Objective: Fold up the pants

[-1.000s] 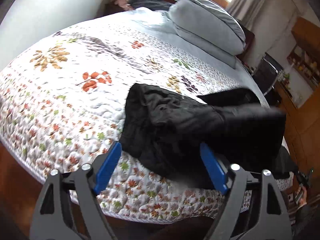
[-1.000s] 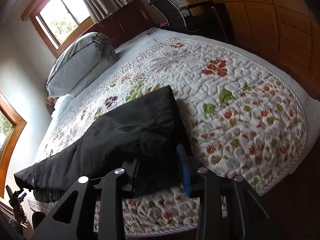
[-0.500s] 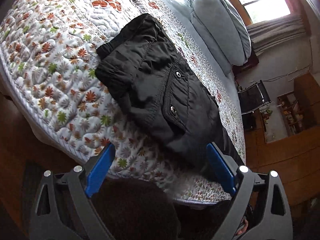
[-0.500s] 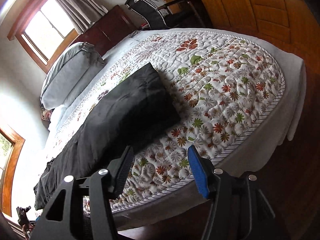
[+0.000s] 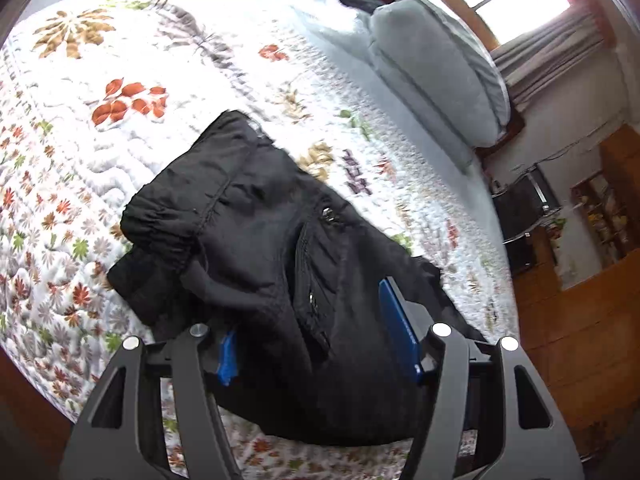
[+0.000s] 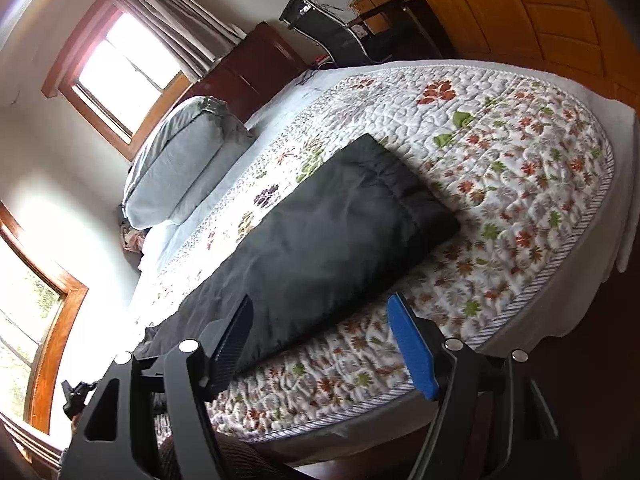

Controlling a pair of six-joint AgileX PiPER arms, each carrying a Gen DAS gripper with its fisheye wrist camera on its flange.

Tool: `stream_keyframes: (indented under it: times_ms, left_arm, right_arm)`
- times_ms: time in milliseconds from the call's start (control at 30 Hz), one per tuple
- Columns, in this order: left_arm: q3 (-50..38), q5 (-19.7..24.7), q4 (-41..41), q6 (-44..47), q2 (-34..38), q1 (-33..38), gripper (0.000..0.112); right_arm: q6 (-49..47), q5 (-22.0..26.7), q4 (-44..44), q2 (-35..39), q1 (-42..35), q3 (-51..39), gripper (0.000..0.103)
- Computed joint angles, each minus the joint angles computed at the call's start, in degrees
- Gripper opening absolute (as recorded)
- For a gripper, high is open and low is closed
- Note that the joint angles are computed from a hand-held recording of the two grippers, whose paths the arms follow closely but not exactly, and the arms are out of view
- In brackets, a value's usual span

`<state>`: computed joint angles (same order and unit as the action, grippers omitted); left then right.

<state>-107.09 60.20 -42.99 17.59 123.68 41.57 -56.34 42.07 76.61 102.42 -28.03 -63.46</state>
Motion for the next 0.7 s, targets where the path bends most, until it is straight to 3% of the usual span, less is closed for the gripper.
stream_keyframes:
  times_ms: [67,133,200,233,300,400,600,667,700]
  left_arm:
    - [3.1,-0.1,1.3,-0.3,-0.3,1.7,0.065]
    - [12.0,-3.3,-4.7,6.6,-4.1,4.5,0.072]
    - [19.6,-4.6,-9.4,11.7,-8.3,7.3,0.083]
    - [23.0,-6.7,-9.1,11.5,-11.1,8.0,0.092]
    - [30.0,-12.4,-7.9,11.4,-17.1,9.0,0.093]
    - [35.3,-16.3,-6.2,11.1,-23.6,9.9,0.1]
    - [36.4,-18.9,-2.9,8.1,-28.6,4.2,0.1]
    - [35.3,-20.6,-1.5,7.2,-28.4,0.4,0.1]
    - [34.0,-21.1,0.6,5.8,-27.8,-1.8,0.1]
  right_arm:
    - [1.2,-0.9,-1.0,0.1,1.9,-0.3,0.072]
    - [4.1,-2.8,-3.9,0.2,3.9,-0.9,0.082]
    - [5.4,-3.4,-4.5,0.4,4.7,-1.0,0.082]
    - [5.8,-3.4,-4.3,0.6,4.8,-1.0,0.082]
    - [6.0,-3.5,-3.1,1.1,4.5,-0.7,0.082]
    - [6.9,-3.8,-1.3,2.3,3.5,-0.8,0.083]
    - [3.9,-2.3,6.8,5.8,0.9,-0.7,0.086]
    - [2.0,-0.4,10.7,7.7,-0.1,-1.6,0.084]
    - [1.2,-0.2,11.9,8.3,-0.2,-2.3,0.076]
